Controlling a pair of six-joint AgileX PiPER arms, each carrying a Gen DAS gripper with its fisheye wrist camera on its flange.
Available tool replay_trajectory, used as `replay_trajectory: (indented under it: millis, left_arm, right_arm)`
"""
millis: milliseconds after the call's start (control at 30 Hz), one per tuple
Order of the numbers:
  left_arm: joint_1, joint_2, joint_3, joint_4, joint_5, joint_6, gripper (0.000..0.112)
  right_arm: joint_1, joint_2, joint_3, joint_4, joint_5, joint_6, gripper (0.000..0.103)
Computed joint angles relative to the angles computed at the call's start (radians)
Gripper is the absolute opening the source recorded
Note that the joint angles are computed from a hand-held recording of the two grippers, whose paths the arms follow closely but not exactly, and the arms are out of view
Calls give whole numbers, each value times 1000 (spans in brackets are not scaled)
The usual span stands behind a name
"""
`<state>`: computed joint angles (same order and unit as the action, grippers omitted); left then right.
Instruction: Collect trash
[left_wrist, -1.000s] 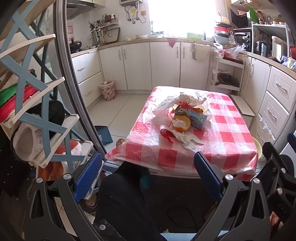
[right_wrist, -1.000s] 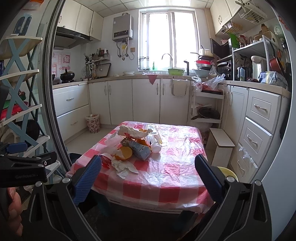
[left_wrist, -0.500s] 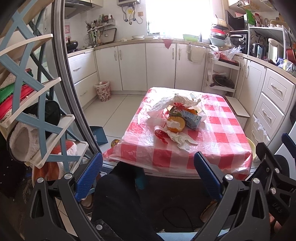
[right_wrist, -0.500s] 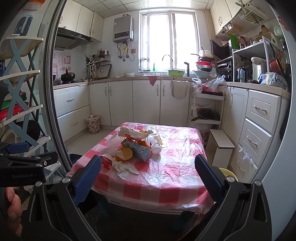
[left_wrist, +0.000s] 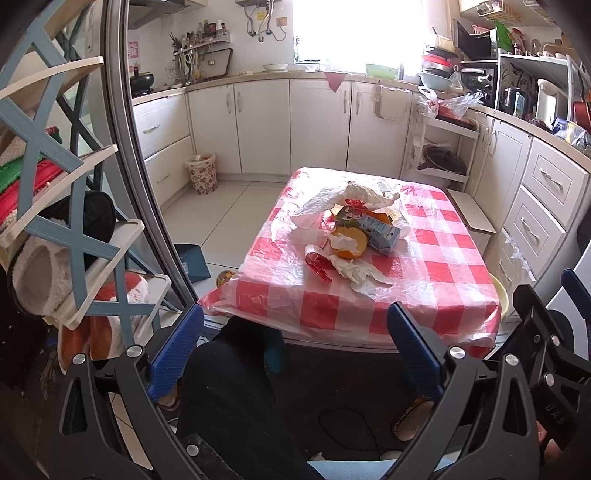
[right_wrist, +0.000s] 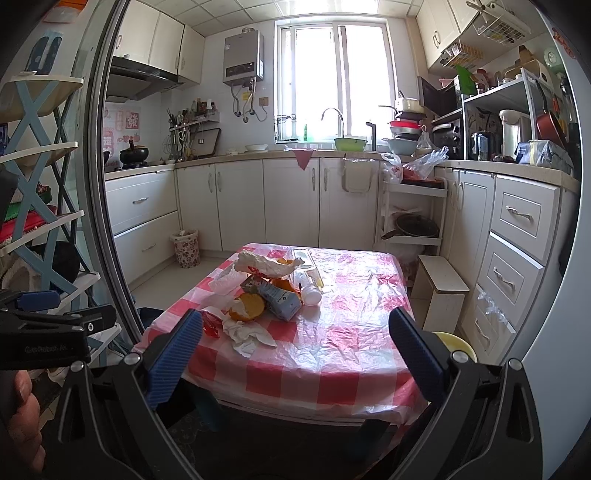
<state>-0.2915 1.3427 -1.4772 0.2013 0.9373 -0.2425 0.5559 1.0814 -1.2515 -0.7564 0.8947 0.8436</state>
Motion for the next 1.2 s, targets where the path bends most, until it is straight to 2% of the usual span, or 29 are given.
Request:
replay_trajectory:
  millis: [1200]
  left_arm:
    - [29,8,-11,-45,13,25,95]
  right_arm:
    - [-2,-4,13,3,-2,10,97]
